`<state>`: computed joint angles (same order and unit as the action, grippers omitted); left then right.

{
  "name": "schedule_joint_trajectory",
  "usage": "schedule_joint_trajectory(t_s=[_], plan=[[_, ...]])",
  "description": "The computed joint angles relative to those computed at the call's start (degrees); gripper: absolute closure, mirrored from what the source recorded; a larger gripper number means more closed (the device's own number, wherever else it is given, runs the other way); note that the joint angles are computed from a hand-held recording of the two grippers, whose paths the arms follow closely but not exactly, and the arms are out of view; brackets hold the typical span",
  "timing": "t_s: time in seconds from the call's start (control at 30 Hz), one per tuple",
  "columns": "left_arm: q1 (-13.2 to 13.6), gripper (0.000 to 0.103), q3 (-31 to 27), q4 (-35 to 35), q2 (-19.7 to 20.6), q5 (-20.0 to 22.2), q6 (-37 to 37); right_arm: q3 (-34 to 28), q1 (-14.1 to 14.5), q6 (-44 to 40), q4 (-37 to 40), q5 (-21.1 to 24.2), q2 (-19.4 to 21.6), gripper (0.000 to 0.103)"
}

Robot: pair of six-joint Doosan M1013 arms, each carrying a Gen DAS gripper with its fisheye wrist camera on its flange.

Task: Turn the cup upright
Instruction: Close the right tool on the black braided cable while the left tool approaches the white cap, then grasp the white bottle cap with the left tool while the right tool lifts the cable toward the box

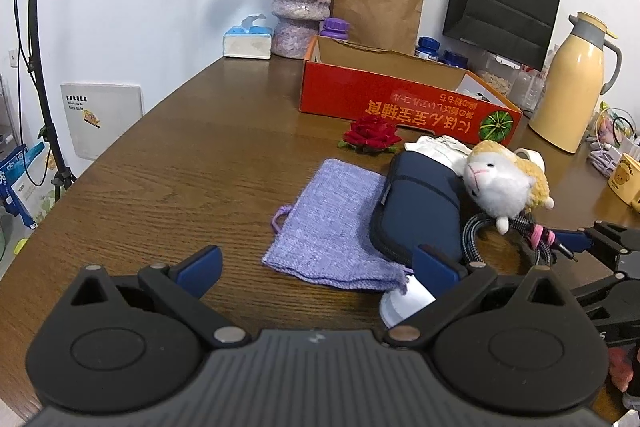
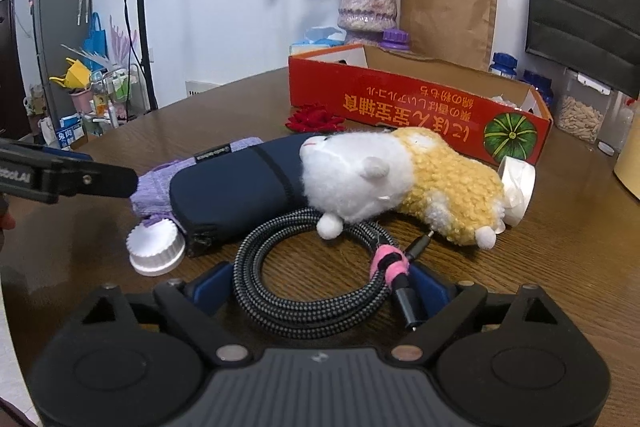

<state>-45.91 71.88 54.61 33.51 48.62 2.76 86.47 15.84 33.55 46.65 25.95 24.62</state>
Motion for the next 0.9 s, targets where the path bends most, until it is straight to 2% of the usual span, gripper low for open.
schedule_joint_trajectory(t_s=[0.2, 0.4, 0.63, 0.8, 0.9], plan=[[-0.40, 0.000, -0.85, -1.50, 0.55, -0.05, 1.83, 3.14, -0.40, -9.27, 9.36, -3.27, -1.81, 0.011], [-0.68, 0.000, -2.85, -4.83, 1.83, 0.12, 5.22, 7.16, -1.02, -24.27, 26.57, -6.59, -3.96, 0.011], [-1.20, 0.000, -5.70, -6.45, 3.88, 1.97, 7.16, 10.09, -2.10, -37.17, 42.60, -7.06, -5.65, 0.011], [-1.81, 0.001, -7.45, -5.75, 5.24, 4.37, 6.90, 11.22, -2.66, -42.22, 48.14, -6.57, -6.33, 0.011], [-2.18, 0.007, -8.79, -4.91, 6.20, 6.41, 7.31, 11.82, -2.99, -43.78, 50.22, -6.07, -6.62, 0.011]])
